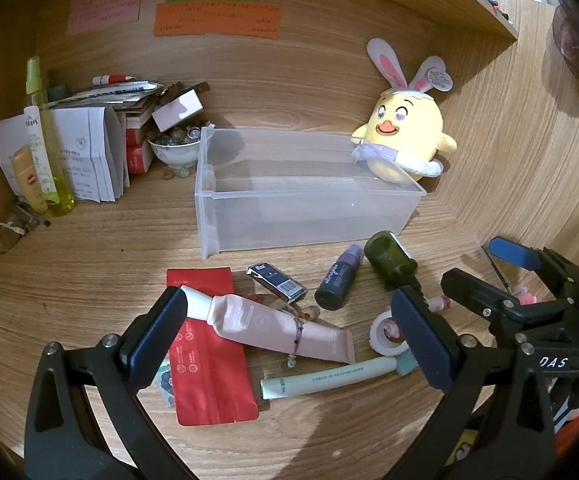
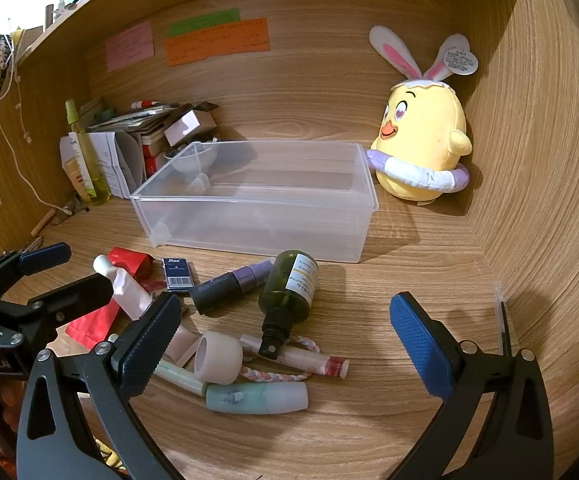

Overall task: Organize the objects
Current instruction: 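Move the left tool toward the red packet and the right tool toward the green bottle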

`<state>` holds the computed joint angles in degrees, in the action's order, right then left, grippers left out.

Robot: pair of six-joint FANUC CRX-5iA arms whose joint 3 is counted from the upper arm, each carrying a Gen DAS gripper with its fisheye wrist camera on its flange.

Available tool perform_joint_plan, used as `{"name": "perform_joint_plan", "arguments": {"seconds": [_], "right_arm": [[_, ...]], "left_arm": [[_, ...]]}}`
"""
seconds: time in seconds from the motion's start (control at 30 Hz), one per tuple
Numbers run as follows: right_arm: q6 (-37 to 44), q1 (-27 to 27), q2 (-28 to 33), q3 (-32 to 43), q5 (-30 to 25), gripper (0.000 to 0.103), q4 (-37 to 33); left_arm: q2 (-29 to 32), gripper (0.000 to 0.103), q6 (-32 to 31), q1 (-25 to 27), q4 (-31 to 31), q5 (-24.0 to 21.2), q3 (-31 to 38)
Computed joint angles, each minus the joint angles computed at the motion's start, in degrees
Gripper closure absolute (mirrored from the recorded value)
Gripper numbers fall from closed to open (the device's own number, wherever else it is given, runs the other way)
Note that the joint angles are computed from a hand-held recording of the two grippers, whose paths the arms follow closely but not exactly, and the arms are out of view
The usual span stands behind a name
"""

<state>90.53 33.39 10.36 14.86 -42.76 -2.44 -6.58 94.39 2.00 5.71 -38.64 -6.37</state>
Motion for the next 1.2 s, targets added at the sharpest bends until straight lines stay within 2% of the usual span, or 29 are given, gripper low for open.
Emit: {"name": "perform_joint_plan", "arguments": {"seconds": [0.33, 0.73, 0.87, 1.03, 1.2], "right_arm": [[-0.02, 0.04, -0.09, -0.01, -0.03, 0.000, -0.01], [0.45, -0.51, 1.14, 1.67, -1.19, 0.000, -1.01], [1.28, -0.93, 2.30, 3.16, -2.13, 0.000, -1.68], [0.59, -1.20, 4.08, 5.05, -3.03, 0.000, -0.76], [-0.93, -1.69, 6.00, 6.84, -3.41, 0.000, 0.22]], "left_arm": [[-0.03, 0.000, -0.32, 0.30, 0.50, -0.33, -0.04], [1.55, 0.000, -6.10, 2.42, 6.52, -2.79, 0.14], [1.45, 0.000, -4.33, 2.78, 4.17, -2.66, 0.72], [-0.25, 0.000, -6.22, 5.64, 6.33, -1.22, -1.91], [-1.43, 0.000, -5.35, 8.11, 5.75, -1.40, -3.70]]}}
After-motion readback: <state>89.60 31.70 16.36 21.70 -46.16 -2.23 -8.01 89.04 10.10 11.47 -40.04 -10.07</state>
